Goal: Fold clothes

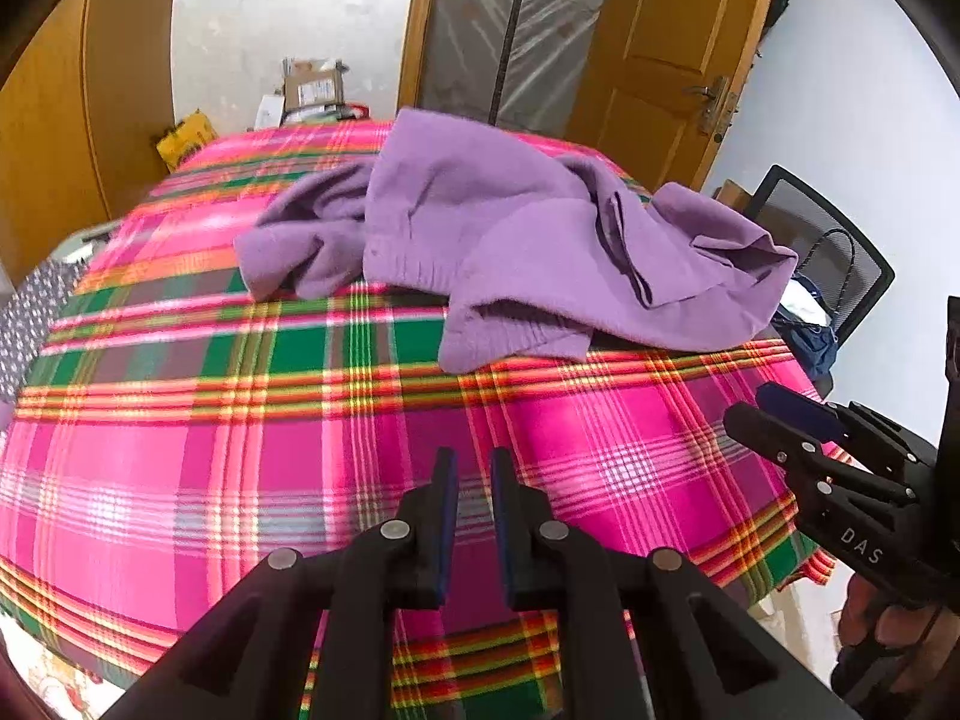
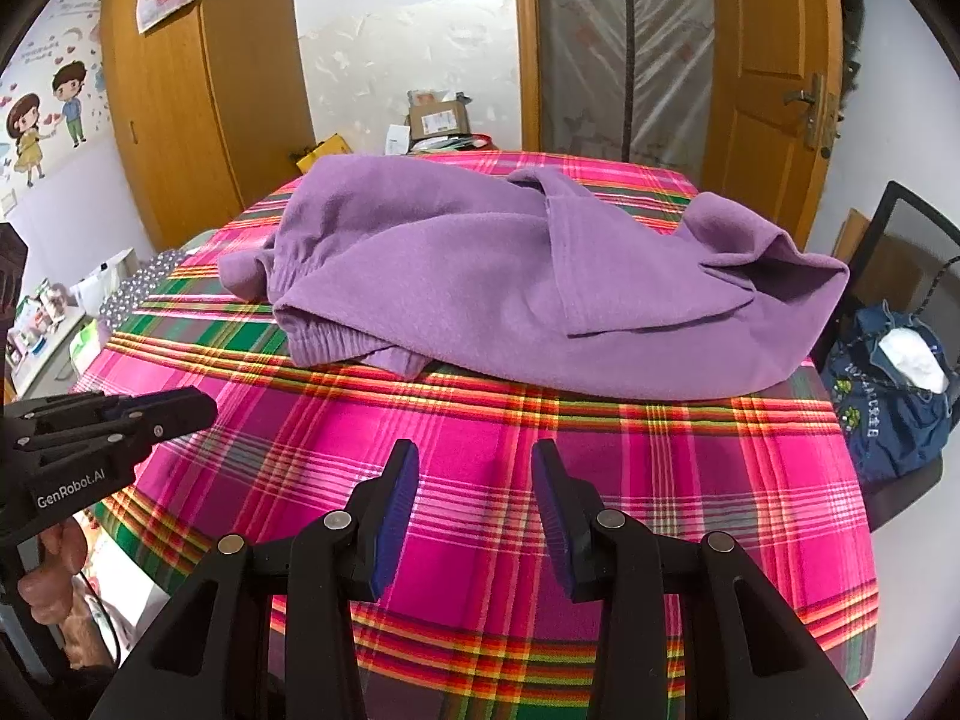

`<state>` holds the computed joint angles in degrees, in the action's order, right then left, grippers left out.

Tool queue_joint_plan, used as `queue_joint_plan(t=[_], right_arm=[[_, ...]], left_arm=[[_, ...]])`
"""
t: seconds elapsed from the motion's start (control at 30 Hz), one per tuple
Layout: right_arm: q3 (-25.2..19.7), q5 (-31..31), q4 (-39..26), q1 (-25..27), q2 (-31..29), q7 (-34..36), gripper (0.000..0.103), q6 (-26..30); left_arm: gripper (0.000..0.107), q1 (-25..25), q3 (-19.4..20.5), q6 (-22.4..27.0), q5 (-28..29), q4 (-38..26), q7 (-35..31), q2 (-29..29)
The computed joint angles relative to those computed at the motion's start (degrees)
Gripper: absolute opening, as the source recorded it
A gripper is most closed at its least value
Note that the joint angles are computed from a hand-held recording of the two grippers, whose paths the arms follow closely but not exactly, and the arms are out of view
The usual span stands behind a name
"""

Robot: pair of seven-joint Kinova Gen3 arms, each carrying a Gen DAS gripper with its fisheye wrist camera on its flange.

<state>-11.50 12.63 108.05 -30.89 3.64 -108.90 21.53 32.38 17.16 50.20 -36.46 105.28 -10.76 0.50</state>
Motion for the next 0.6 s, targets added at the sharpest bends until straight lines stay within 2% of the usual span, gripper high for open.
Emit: queue_joint_plan(t=[0.2,0.6], right_arm=[[-0.04,-1.0,0.36,0.36,-0.18,0.73,0.041,-0.32],[0.05,-2.12,0.34,0.63,0.2,1.8,0.04,-0.61]], left_arm=[[0.011,-0.34,-0.72,0.35,3.75,-0.72,-1.59,0.64],[0.011,-1.33,0.17,-3.8,-1.17,2.4,5.0,-2.13]])
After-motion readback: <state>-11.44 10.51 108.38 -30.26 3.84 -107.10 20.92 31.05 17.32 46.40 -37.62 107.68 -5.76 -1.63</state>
